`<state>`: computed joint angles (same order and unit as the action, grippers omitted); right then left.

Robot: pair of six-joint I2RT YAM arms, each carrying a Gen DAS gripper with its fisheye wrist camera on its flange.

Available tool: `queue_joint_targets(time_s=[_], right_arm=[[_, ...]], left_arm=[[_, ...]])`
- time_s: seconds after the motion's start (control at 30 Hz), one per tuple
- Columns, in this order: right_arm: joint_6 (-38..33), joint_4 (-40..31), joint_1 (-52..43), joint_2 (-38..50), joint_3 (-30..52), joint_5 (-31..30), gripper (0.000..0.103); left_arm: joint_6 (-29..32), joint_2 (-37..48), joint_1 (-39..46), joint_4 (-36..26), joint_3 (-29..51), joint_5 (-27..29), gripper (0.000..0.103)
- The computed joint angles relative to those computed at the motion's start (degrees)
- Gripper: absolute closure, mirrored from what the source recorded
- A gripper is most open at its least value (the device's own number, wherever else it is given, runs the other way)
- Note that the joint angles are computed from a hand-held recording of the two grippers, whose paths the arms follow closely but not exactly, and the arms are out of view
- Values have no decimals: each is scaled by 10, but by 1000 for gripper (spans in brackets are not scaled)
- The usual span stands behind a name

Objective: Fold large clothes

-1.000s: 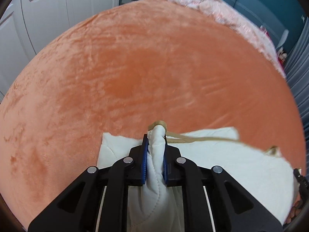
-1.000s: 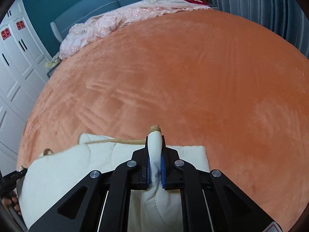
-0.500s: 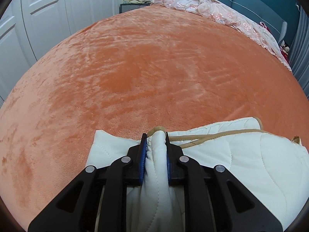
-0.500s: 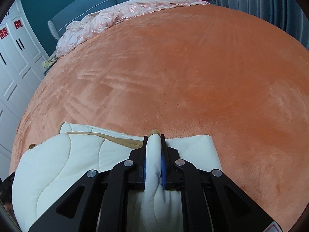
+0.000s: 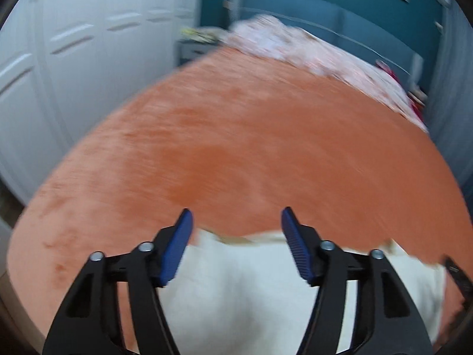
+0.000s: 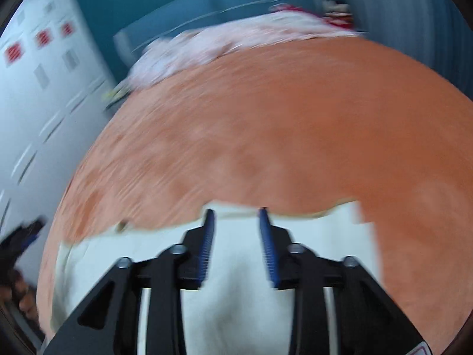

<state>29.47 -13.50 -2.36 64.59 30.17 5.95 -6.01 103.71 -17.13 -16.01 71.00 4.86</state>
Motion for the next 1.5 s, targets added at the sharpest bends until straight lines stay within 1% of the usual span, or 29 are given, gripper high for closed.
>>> queue_joint_targets(time_s=[0.03,0.1,0.13,0.23,0.27,0.37,0.43,0.53,0.73,1.03,1.17,1.23,1.3,1.37,1.43,1.5], right_arm=[[-1,6,39,37,17,10,94],[-9,22,107,119,49,40,100],[-9,32,125,154,59,49,101],[3,72,134,230,59,45,101],[9,91,134,243,52,42,103],[22,152,123,279,33,18,103],[23,172,128,302,36,25,103],[19,190,135,325,40,40,103],[15,226,128,337,29,35,103],[17,255,143,358,31,64,103],[18,265,146,367,33,73,103],[18,259,148,369,39,75,103],[17,243,139,363,45,60,103],[23,210,118,324,45,31,103],[48,192,107,240,13,51,103],[61,164,79,153,-19,60,103]], left_arm=[[5,12,-23,-14,5,14,64],[5,42,-68,-15,3,18,77],[2,60,-85,-10,3,13,80],[-29,112,-117,13,0,5,82],[-33,124,-123,33,-8,-6,82],[-32,141,-137,97,-35,-30,82],[-31,152,-142,129,-48,-41,82],[-31,160,-151,157,-57,-59,83],[-30,162,-147,190,-73,-58,83],[-31,166,-165,220,-87,-96,83],[-28,173,-170,225,-83,-110,83],[-29,175,-173,221,-79,-115,83],[-29,173,-173,205,-70,-114,83],[-32,162,-164,163,-53,-93,83],[-47,128,-138,135,-55,-49,80],[-56,89,-112,137,-76,-48,80]])
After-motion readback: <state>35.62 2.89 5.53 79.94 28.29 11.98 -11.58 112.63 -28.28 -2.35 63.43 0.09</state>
